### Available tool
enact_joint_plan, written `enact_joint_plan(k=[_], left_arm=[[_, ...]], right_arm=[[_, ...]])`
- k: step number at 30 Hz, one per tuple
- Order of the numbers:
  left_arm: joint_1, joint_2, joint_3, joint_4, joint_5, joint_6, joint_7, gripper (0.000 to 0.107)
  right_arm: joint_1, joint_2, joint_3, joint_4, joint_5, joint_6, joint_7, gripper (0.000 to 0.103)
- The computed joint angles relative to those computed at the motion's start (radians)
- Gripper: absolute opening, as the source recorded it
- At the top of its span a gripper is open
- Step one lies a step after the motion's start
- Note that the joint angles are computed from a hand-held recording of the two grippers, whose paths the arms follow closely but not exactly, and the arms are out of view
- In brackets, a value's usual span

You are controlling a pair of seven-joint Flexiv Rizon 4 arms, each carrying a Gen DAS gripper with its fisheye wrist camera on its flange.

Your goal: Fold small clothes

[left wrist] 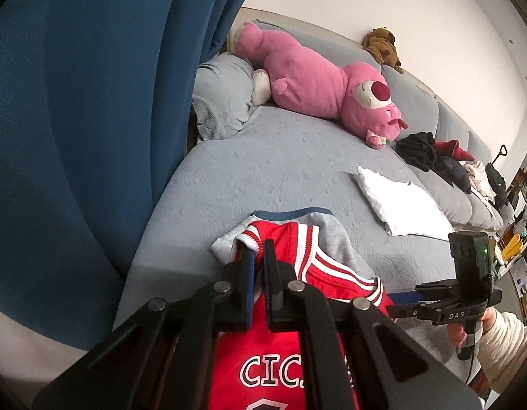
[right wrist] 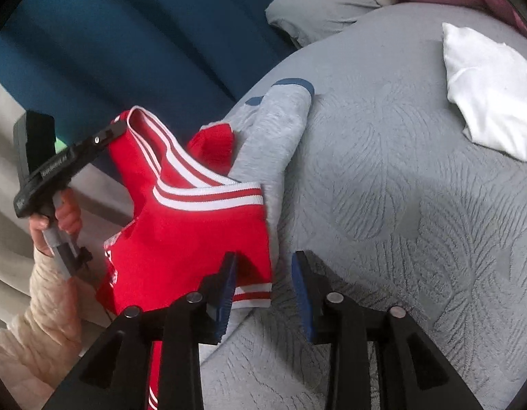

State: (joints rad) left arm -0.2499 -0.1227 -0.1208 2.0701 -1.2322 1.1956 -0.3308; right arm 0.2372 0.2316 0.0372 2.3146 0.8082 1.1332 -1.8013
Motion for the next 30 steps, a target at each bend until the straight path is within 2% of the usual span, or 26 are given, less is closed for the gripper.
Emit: enact_joint_plan(k=[1, 3, 5, 7, 10, 14, 17, 21, 25, 30], left_arm=[[0.002, -0.002, 0.002, -0.001, 0.009, -0.004, -0.014, 0.003], [0.001, 0.001, 0.001, 0.002, 0.005, 0.001, -0.019, 0.003], [0.002, 0.01, 0.003, 0.007, -0.008, -0.011, -0.016, 0.003], [-0.005, 0.026, 0.004, 0.019, -0.027, -0.004, -0.013, 0.003], [-0.021, 0.057, 0.008, 0.039, -0.053, 0.011, 0.0, 0.003], [-0.052, 0.134, 0.025, 0.077, -0.114, 0.014, 0.045, 0.003], [-0.089, 0.218, 0.041, 0.11, -0.182, 0.027, 0.097, 0.003], [-0.144, 0.332, 0.05, 0.147, -0.231, 0.064, 0.131, 0.003], [-0.214, 0.434, 0.026, 0.179, -0.25, 0.166, 0.148, 0.003], [-0.286, 0.514, 0.018, 0.183, -0.202, 0.232, 0.104, 0.003]], right_arm=[[0.0, 0.007, 0.008, 0.003, -0.013, -0.005, 0.008, 0.013], [-0.018, 0.031, 0.07, 0.041, -0.125, 0.04, 0.106, 0.013], [-0.015, 0.065, 0.107, 0.077, -0.202, 0.074, 0.171, 0.007], [0.004, 0.094, 0.118, 0.095, -0.241, 0.086, 0.204, 0.006], [-0.005, 0.14, 0.177, 0.133, -0.349, 0.132, 0.304, 0.006], [-0.052, 0.273, 0.251, 0.182, -0.494, 0.159, 0.439, 0.006], [-0.101, 0.418, 0.281, 0.187, -0.576, 0.078, 0.516, 0.006], [-0.114, 0.548, 0.263, 0.158, -0.694, -0.084, 0.593, 0.006], [-0.107, 0.636, 0.242, 0.081, -0.798, -0.296, 0.639, 0.006], [-0.116, 0.741, 0.25, 0.001, -0.91, -0.474, 0.684, 0.006]])
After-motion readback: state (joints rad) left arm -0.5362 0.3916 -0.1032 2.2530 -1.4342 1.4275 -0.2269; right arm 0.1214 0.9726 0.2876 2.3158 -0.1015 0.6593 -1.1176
